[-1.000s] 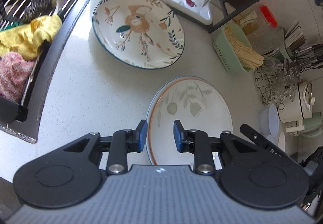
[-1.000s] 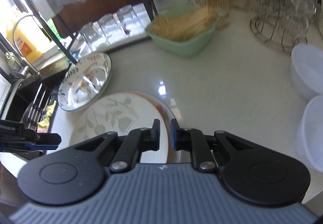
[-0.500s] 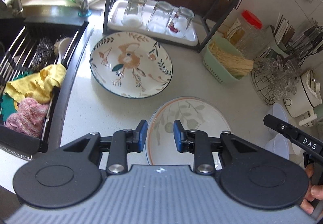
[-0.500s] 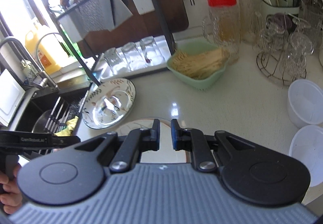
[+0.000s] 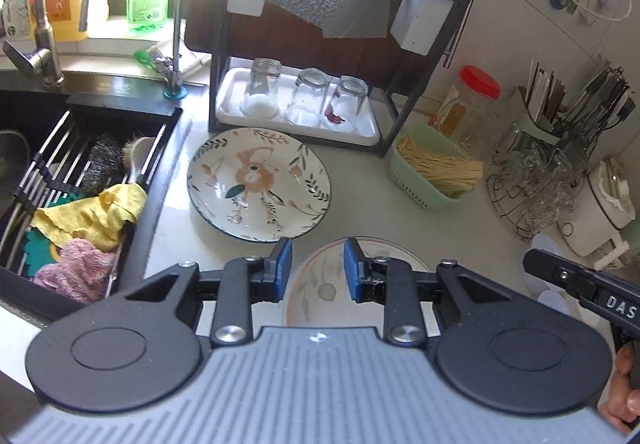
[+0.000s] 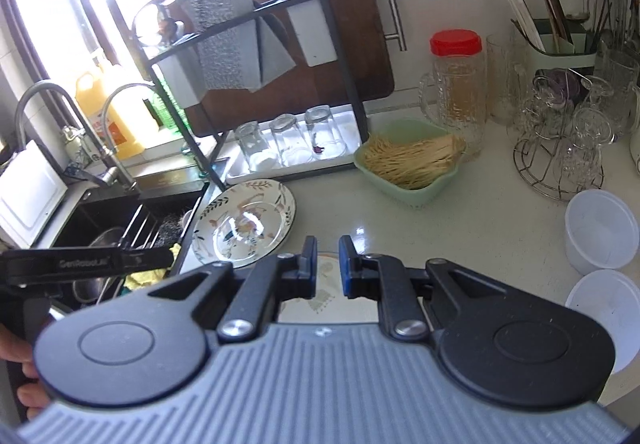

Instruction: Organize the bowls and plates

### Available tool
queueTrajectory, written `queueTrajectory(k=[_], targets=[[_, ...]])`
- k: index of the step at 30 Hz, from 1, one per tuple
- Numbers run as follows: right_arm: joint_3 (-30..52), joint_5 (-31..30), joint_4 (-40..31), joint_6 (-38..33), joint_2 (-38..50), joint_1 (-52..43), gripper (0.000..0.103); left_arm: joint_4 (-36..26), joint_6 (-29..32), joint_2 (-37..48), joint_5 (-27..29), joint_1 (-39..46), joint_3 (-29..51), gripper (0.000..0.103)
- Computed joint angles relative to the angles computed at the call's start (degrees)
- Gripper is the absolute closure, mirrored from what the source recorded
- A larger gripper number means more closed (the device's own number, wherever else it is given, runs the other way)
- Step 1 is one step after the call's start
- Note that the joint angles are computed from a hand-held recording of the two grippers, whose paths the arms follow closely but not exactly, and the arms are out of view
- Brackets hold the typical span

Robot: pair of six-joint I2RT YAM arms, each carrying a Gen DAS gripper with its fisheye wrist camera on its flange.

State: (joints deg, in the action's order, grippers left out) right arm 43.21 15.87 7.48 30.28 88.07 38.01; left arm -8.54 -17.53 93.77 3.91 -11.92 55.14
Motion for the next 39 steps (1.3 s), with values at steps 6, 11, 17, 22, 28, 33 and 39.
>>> queueTrajectory(k=[6, 11, 17, 22, 28, 33, 39], targets=[[-2.11, -0.62, -0.31, -1.64, -2.35, 1.33, 0.088, 0.64, -2.86, -3.93, -1.78, -1.28, -3.46, 0.072], [-3.23, -3.63, 0.35, -3.61, -2.94, 0.96, 0.088, 0.23, -5.21, -5.83, -4.96, -3.83, -5.30, 0.072], [-5.10, -7.55, 1.04, -8.21, -4.41, -1.16, 0.088, 0.19, -10.98, -7.10, -9.88, -7.98, -7.37, 0.072], [-6.74, -11.89, 2.32, -12.62, -5.70, -3.53, 0.088, -0.30, -16.50, -7.63, -14.32, -11.55, -8.13, 0.072], [-6.71, -16.30, 2.34, -15.42, -5.38, -5.52, 0.088, -3.50, -20.93, -8.78, -18.59, -14.57, -8.75, 0.072], [-5.93, -19.20, 3.00, -16.83, -3.11, -6.35, 0.088, -5.37, -22.57, -10.05, -20.12, -14.04, -9.13, 0.072], [-2.65, -20.42, 2.32, -16.76, 0.78, -5.65, 0.088, -6.59, -21.98, -10.38, -19.39, -11.68, -9.25, 0.066]])
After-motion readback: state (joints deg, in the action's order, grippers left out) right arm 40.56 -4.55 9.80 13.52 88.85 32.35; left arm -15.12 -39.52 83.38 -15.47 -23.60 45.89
